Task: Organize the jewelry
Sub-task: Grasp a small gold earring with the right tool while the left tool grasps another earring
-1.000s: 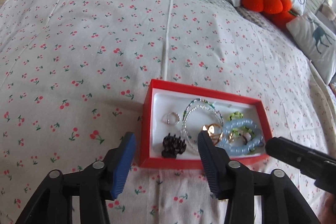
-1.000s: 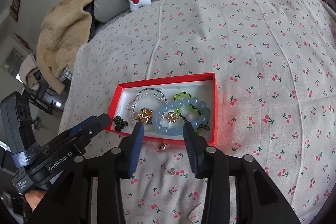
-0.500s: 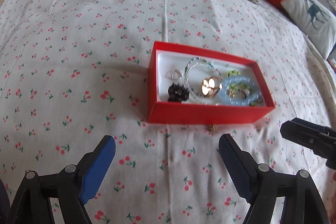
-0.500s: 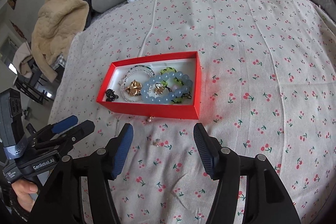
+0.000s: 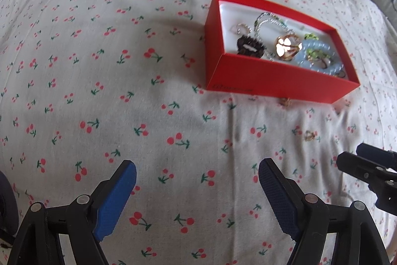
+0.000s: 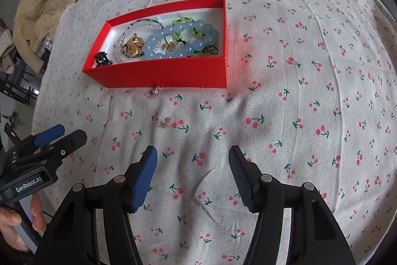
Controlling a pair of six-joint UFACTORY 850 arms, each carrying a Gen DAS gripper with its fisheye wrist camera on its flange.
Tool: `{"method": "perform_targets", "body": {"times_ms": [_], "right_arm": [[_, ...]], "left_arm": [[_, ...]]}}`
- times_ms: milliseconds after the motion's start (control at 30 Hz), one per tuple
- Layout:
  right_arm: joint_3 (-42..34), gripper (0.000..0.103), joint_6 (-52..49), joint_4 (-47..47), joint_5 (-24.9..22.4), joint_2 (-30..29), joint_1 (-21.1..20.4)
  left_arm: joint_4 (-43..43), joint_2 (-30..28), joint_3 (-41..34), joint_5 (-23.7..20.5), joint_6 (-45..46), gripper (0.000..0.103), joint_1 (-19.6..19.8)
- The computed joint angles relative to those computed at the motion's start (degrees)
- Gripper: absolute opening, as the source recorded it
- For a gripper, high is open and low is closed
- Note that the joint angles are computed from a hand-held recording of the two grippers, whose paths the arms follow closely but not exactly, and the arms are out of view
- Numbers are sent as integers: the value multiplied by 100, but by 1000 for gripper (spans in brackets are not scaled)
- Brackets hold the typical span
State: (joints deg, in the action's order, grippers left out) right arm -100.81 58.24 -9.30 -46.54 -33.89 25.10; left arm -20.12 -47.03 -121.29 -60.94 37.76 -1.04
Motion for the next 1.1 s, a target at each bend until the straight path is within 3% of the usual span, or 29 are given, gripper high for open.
{"method": "perform_targets", "body": {"times_ms": [433,667,833,1000,1100], "right_arm": [[-1056,60,194,184,-558,-858,-72],[-2251,43,54,-171,-1351,-1616,15],[-2644,32,-167,-182,-1514,-1855,26],[-2812,12,-358,-197,-1547,-1960,21],[-2452,11,-506,-139,-1294,-1744,-8]], "left_arm": [[370,-202,-233,-244,-303,84,-8],[434,-232,-246,-272,-310,84,-14],[485,-299,-331,-298,-353,84,-35],[494,-258,-244,-260,-353,84,-56],[458,-221,-167,-220,-333,84,-103]]}}
